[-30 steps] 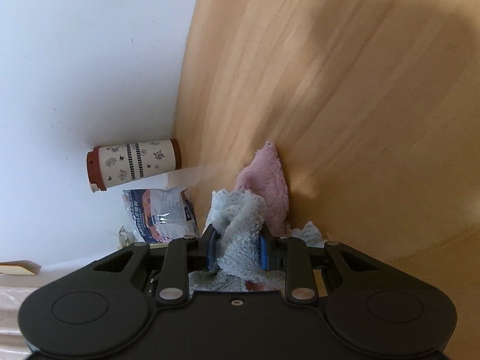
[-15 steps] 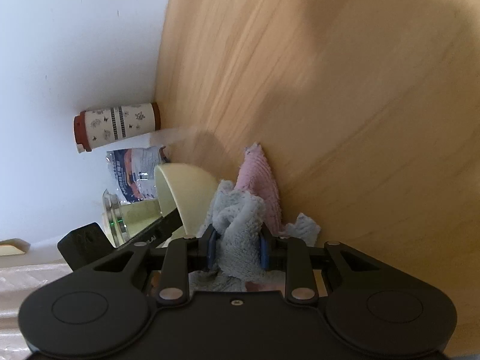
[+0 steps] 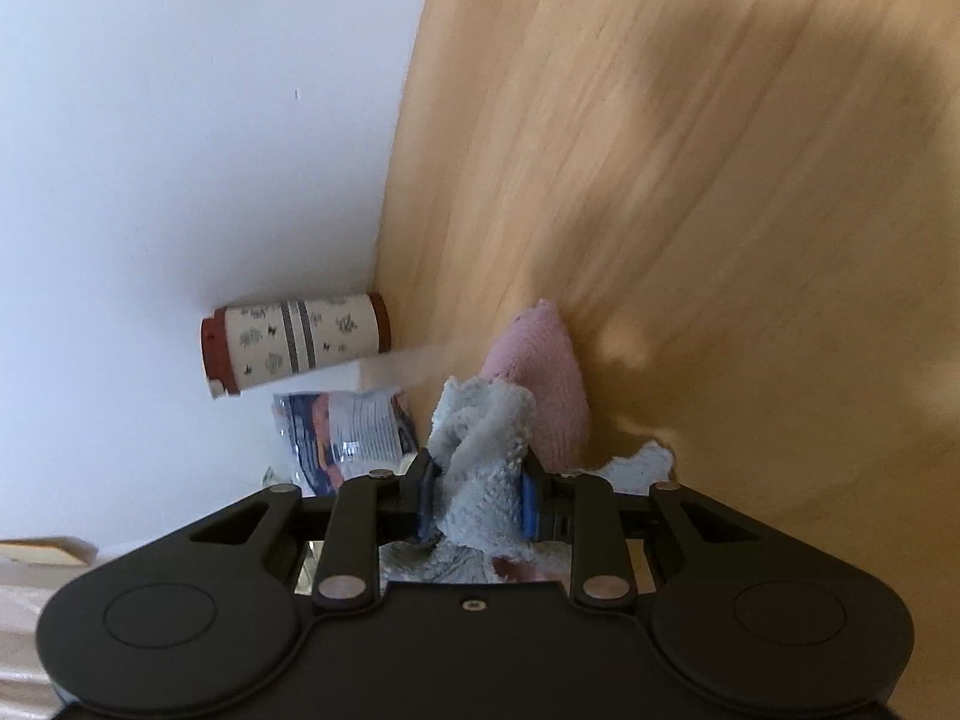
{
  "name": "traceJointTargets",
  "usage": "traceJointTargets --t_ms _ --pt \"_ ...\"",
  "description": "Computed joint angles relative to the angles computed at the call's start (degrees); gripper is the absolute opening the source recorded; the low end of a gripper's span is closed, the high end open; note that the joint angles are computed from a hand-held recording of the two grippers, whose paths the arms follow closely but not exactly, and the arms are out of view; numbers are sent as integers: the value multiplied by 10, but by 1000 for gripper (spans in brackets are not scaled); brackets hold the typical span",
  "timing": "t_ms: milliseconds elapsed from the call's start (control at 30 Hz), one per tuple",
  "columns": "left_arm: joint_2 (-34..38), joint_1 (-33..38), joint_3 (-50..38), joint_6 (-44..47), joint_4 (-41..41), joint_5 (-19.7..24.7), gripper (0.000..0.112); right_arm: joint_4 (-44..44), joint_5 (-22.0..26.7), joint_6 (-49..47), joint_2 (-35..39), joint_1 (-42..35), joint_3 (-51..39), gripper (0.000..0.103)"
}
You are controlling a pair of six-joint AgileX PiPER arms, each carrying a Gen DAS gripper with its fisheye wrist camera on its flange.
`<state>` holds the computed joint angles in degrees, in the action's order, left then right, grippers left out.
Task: Clean bowl
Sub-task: 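Keep rubbing the cloth along the bowl's outer wall with the right tool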
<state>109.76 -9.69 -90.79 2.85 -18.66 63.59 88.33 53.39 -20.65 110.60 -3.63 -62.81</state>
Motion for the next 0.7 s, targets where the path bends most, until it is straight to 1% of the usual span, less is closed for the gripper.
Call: traceJointTargets --t_ms 67,133,200,300,433,533,633,700 --pt "-8 -15 11 -19 22 -21 32 10 -5 4 -7 1 11 31" --pt "-13 -25 19 -29 34 -36 31 -4 -1 17 -26 -5 27 31" --pt "-11 -30 18 -30 39 -40 31 -42 23 45 -57 -27 57 31" --pt "-9 -35 15 -30 40 -41 31 -80 41 71 -93 -45 96 31" --pt "-5 -32 12 -20 32 -39 31 -59 41 63 -120 -48 147 31" --pt "-3 -28 10 -8 23 -37 31 -111 55 36 -128 -48 135 31" --pt "-1 -23 9 8 13 -32 31 -245 76 -18 -128 -20 50 31" --pt "-2 -22 11 10 9 -32 31 -286 93 -52 -127 -10 20 31"
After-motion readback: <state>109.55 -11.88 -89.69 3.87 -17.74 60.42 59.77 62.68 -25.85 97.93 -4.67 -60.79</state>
